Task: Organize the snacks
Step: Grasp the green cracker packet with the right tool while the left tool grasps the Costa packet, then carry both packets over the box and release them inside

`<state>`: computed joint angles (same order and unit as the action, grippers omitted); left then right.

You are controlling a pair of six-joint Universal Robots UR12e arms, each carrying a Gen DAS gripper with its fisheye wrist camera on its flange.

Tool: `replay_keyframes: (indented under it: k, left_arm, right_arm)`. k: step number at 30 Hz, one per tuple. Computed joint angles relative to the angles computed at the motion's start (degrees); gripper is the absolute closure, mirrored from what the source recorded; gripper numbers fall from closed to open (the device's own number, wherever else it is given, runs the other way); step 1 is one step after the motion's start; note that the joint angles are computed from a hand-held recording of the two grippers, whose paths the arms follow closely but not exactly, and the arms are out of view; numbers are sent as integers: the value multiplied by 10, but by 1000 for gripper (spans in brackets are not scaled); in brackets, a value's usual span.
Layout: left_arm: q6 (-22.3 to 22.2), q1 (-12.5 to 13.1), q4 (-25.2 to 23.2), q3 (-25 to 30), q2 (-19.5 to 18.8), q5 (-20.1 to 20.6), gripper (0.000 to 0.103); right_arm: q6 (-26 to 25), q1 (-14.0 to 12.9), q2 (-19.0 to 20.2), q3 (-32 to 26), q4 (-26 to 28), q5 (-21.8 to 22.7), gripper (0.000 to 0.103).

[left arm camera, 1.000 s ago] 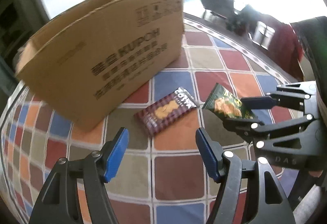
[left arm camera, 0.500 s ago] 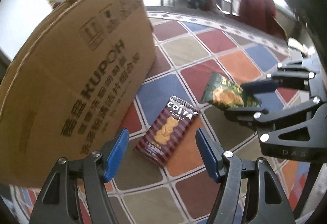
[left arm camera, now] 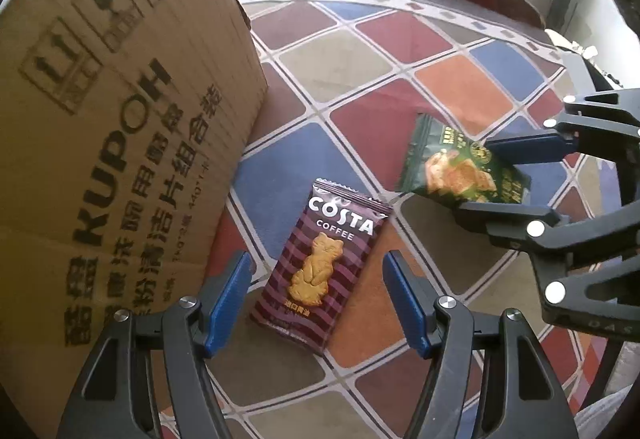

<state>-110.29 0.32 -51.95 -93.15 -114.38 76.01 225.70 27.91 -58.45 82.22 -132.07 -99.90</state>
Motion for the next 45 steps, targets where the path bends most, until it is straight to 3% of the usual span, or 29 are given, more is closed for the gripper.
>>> replay_keyframes:
  k: [5,8,11,17,24,36,45]
  left_arm:
    - [-10,-6,-9,4,-5,1,39]
    - [-20,-4,-36,11,-7,-11,52]
    - [-32,0,-28,4,-3,-15,56]
    - [-136,3,43,-29,10,-2,61]
    - [-259,21,86,-61,29,-30,62]
    - [-419,38,187,-115,62,-25,63]
    - [-500,52,236,-142,92,-32,63]
  right_arm:
    - [3,0,0,3,0,-2,59]
    - [1,-1,1,1,0,-7,59]
    - [1,-3,0,5,-7,0,59]
    - [-4,-6,-2,12,-20,5,59]
    - [-23,-8,-8,23,-47,3,59]
    - [-113,-5,-11,30,-99,-7,59]
    - [-148,-8,-18,39,-143,6,59]
